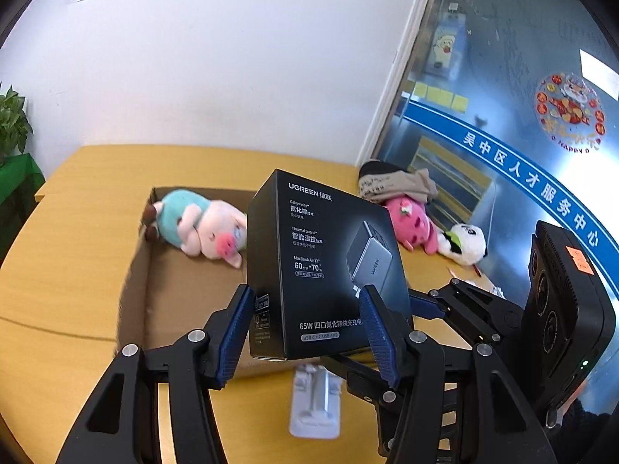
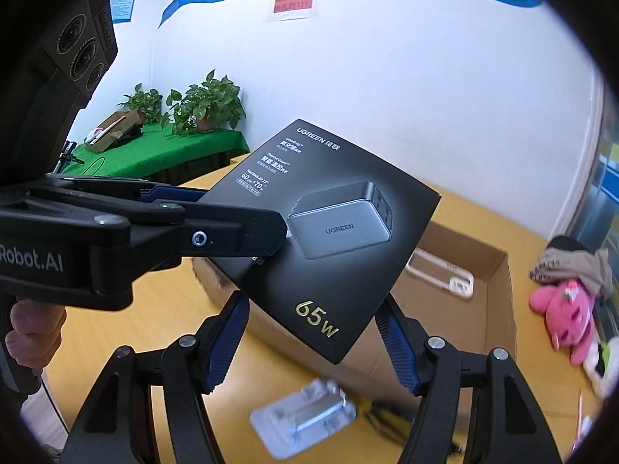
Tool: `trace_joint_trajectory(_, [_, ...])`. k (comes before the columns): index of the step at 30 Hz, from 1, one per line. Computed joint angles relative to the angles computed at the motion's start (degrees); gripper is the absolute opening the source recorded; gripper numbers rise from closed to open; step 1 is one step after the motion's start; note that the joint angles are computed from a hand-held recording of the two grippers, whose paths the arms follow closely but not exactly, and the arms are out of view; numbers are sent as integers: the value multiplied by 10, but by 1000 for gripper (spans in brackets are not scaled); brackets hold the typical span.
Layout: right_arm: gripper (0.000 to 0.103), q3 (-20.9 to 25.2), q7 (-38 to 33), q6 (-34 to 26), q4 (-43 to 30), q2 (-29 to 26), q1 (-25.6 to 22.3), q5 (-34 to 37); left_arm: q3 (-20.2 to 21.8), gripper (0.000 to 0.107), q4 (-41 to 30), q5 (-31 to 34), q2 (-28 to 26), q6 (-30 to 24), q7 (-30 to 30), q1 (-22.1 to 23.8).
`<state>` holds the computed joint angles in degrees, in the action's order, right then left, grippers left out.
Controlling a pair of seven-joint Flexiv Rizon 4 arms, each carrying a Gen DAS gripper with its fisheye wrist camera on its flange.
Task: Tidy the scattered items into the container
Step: 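Lift the charger box with the left gripper and carry it over the box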
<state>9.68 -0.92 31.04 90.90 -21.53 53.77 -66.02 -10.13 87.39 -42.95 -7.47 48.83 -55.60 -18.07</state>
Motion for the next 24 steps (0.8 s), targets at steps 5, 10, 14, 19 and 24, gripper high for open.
trace_joint_trajectory(5, [67,-13,-41,32,-33,-21,-16,7,-2,60,-48,15,-37,-6,-9,14])
trace_joint_trajectory(10, [67,-31,-86,69,-73,-52,-26,29,-5,60,-96,37,-76,-19,-33,29])
trace_joint_trajectory(14, [67,-45,-115,104,-97,-79,-36,61,-6,60,-136,66,-114,-41,-60,39])
trace_joint_trajectory(19, [67,-56,-151,146,-120,-112,-49,118,-7,60,-183,100,-161,-75,-96,46])
trace_joint_trajectory(24, [67,-56,-198,168,-141,-142,-65,193,-8,60,-232,130,-211,-110,-130,46])
